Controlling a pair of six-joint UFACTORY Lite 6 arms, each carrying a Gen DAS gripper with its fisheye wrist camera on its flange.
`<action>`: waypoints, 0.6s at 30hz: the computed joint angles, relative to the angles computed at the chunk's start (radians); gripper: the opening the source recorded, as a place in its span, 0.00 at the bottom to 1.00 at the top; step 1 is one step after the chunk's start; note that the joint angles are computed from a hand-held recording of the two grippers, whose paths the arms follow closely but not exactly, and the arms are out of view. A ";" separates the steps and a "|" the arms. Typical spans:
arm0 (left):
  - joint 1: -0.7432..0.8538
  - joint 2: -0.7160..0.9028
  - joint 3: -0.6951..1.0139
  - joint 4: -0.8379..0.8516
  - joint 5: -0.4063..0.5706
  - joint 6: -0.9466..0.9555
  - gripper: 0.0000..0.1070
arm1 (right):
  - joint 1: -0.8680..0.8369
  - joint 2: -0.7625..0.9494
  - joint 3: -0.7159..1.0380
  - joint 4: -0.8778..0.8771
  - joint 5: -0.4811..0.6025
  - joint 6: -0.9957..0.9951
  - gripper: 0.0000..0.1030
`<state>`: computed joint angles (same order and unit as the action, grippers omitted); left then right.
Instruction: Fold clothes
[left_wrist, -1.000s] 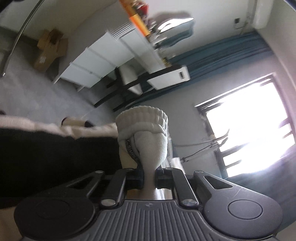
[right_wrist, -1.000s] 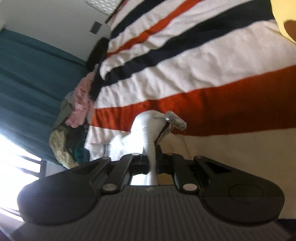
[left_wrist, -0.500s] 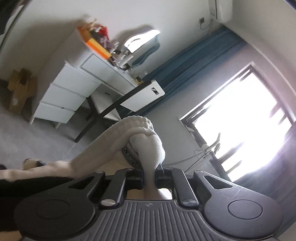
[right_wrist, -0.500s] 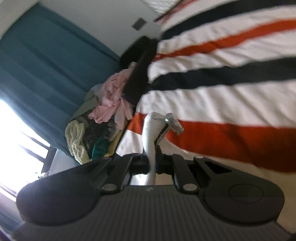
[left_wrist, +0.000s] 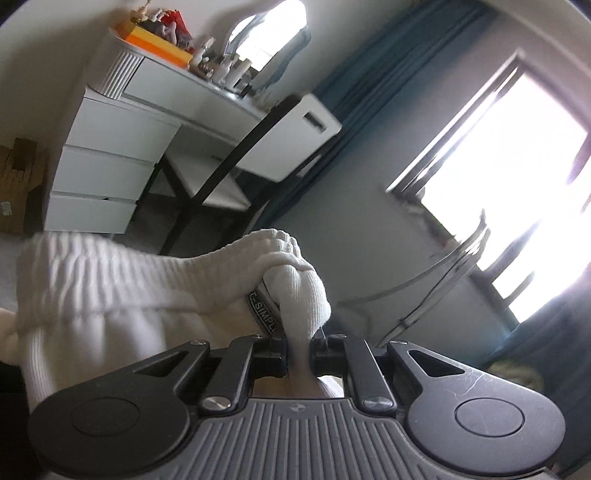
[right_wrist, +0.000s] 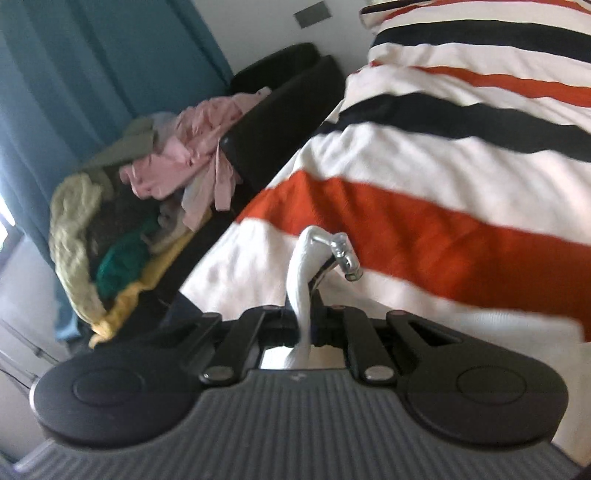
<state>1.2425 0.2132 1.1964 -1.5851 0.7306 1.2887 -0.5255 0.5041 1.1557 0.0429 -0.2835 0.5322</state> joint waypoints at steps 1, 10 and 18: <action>-0.016 0.032 0.008 -0.028 -0.022 0.043 0.11 | 0.023 0.052 0.035 0.101 -0.007 -0.103 0.08; -0.114 -0.040 -0.164 -0.340 -0.151 0.522 0.46 | 0.069 0.067 -0.040 0.254 -0.150 -0.394 0.11; 0.059 -0.164 -0.231 0.060 0.081 0.286 0.78 | -0.124 -0.188 -0.269 -0.474 -0.133 0.306 0.51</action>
